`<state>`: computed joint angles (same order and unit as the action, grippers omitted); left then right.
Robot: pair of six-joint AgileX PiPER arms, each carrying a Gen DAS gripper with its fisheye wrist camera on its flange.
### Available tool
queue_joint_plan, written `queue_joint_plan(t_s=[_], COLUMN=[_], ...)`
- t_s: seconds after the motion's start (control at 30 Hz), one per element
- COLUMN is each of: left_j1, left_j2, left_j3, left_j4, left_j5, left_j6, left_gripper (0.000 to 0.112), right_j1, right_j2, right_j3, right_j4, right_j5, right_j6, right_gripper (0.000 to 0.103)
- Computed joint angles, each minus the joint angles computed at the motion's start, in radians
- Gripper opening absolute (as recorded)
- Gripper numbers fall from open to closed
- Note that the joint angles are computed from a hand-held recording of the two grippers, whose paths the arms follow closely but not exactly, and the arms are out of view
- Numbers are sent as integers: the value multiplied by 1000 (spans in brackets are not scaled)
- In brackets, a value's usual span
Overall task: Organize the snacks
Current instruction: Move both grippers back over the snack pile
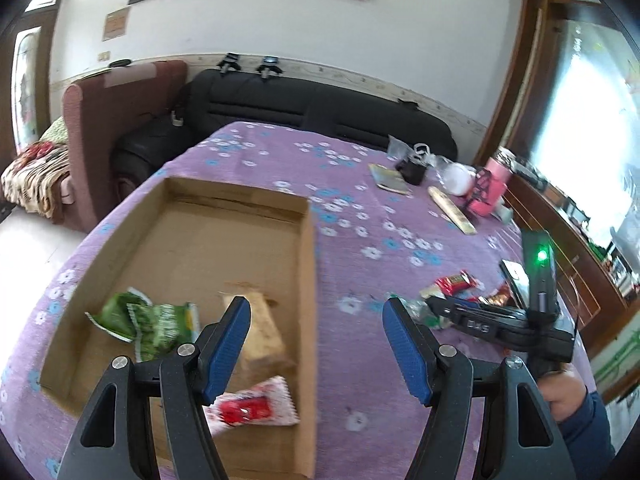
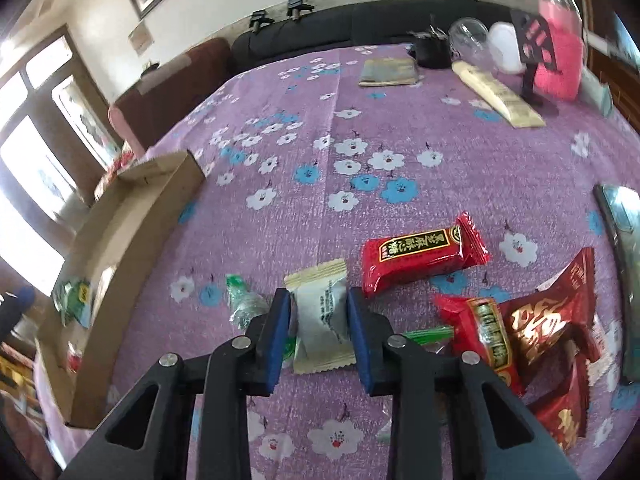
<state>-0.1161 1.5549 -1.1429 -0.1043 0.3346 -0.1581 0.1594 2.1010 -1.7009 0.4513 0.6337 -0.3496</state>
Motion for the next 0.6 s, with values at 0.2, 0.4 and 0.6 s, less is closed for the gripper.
queue_joint_plan(t_s=[0.2,0.4,0.6], left_j1=[-59,-116,-164], left_j2=[47,156,350], left_j3=[-51,-208,-472], left_j4=[-24,-45,1], left_j5=[61,177,349], left_j6=[9,13,-60], left_gripper=[72,72,72], right_j1=[-10,-51,-102], right_j2=[-4,-5,19], right_j3=[1,-7,-29], right_j4=[83,168,246], right_j5=[56,93,138], right_j6=[-63,-66,-23], right_gripper=[23,19,19])
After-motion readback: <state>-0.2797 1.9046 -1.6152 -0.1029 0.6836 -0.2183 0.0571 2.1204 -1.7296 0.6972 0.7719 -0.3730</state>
